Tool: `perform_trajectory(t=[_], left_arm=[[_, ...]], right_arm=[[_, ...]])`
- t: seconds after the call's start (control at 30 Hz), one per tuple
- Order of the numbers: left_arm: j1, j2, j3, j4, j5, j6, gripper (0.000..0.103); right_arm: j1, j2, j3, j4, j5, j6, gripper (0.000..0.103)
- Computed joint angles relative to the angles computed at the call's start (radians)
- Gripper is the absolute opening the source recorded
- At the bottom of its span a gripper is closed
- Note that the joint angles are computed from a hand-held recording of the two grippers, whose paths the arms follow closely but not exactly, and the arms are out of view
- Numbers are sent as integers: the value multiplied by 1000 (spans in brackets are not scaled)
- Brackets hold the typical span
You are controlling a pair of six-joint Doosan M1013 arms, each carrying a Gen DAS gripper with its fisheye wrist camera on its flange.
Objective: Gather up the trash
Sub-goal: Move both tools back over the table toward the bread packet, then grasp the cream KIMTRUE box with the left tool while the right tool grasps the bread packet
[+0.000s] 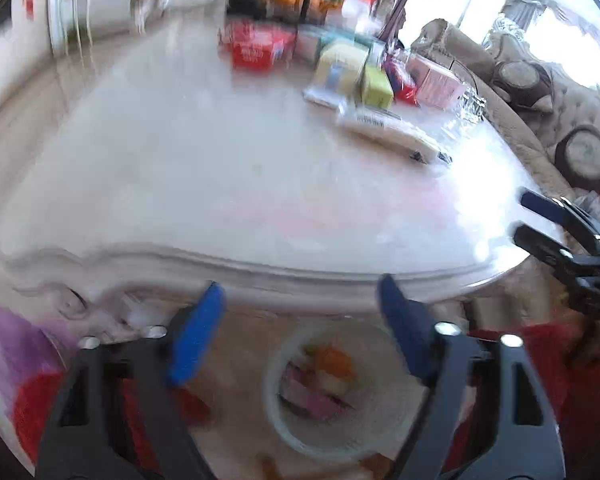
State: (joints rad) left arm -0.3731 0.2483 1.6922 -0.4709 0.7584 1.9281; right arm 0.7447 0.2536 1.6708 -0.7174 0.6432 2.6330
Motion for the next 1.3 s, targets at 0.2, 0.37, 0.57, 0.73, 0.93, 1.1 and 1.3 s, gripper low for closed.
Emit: perform_trajectory(t=[0.2, 0.37, 0.57, 0.73, 0.93, 1.1, 1.3], left_arm=[[29, 63, -125, -46, 218, -116, 96], [51, 33, -136, -154, 194, 0, 96], [4, 33, -149, -183, -138, 224, 96], [-61, 126, -252, -38, -191, 336, 96], [-94, 240, -387, 98, -96, 294, 97], [-92, 302, -467, 73, -21, 290, 97], [-82, 370, -564, 54, 79, 149, 81]], right_arm=[[-84, 56, -99, 290, -16, -395, 70], [-128, 86, -139, 493, -43, -632, 70], [-134, 137, -193, 498, 13, -715, 70], [-140, 171, -223, 544, 45, -802, 70], [-144, 154, -192, 631, 5, -853, 70], [-131, 134, -166, 613, 3, -829, 70], [-135, 126, -149, 628, -28, -823, 70]])
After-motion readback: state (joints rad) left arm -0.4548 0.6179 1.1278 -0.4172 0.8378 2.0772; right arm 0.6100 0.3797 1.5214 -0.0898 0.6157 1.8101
